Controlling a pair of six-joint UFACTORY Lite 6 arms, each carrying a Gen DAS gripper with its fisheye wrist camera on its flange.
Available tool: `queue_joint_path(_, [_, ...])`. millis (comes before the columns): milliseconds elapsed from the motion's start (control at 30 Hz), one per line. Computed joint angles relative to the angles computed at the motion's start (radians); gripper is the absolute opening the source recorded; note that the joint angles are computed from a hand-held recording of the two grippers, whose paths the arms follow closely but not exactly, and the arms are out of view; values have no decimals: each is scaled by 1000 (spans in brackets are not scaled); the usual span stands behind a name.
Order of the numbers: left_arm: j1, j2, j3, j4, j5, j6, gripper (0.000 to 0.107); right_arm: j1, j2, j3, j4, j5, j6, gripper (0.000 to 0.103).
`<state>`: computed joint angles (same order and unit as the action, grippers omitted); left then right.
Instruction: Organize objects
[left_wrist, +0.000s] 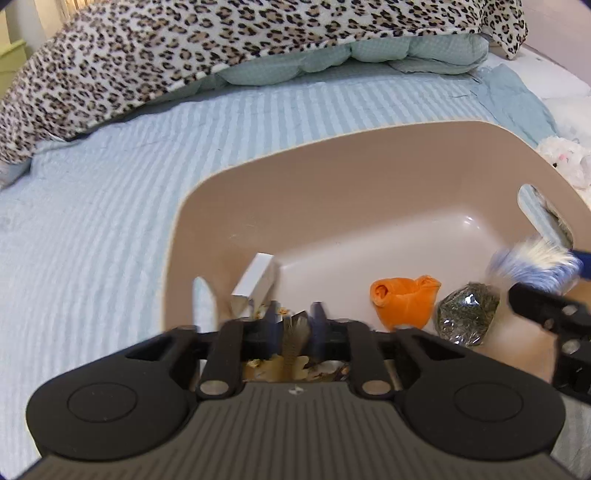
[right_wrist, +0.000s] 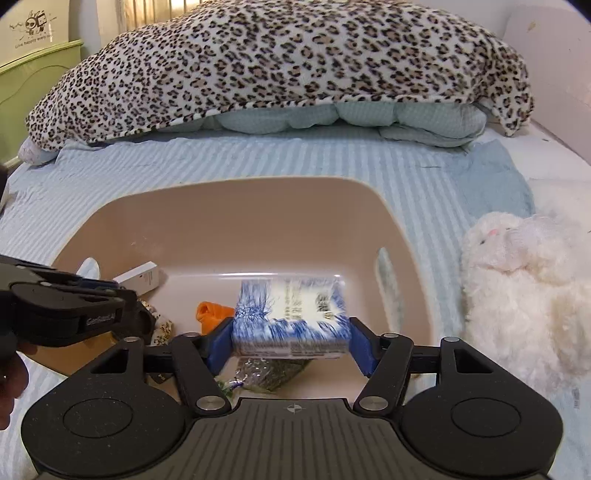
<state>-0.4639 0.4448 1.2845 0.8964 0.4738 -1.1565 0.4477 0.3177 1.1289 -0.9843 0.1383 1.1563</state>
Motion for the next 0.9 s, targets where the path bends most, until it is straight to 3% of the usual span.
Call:
queue_joint_path(33, [-13,-26,-19,28,19,-28,79,-4,-22,-11,56,-2,-54,74])
queue_joint_path(100, [-41,-100,-90,132,40,-139,87,-5,-78,-33,172,15,-165,79])
queue_joint_path(233, [-66,-217,-169,112,65,-140,87,15,-194,-78,269,89,-267,89])
queue_joint_path(400, [-115,-369,-258,79,109,-162,87,50,-343,-156,389,158,-376,91])
queue_joint_path(567, [-189,-500,-327,44,179,-177,87,109,-489,-252,389,222,-346,93])
queue_joint_path(667, [-254,-570,-360,47,248,-212,87,137,-581,-308,430,250,-352,94])
queue_joint_path(900, [-425,-703,-423,42,426,-315,87,261,-775,-415,350,363,-217,98])
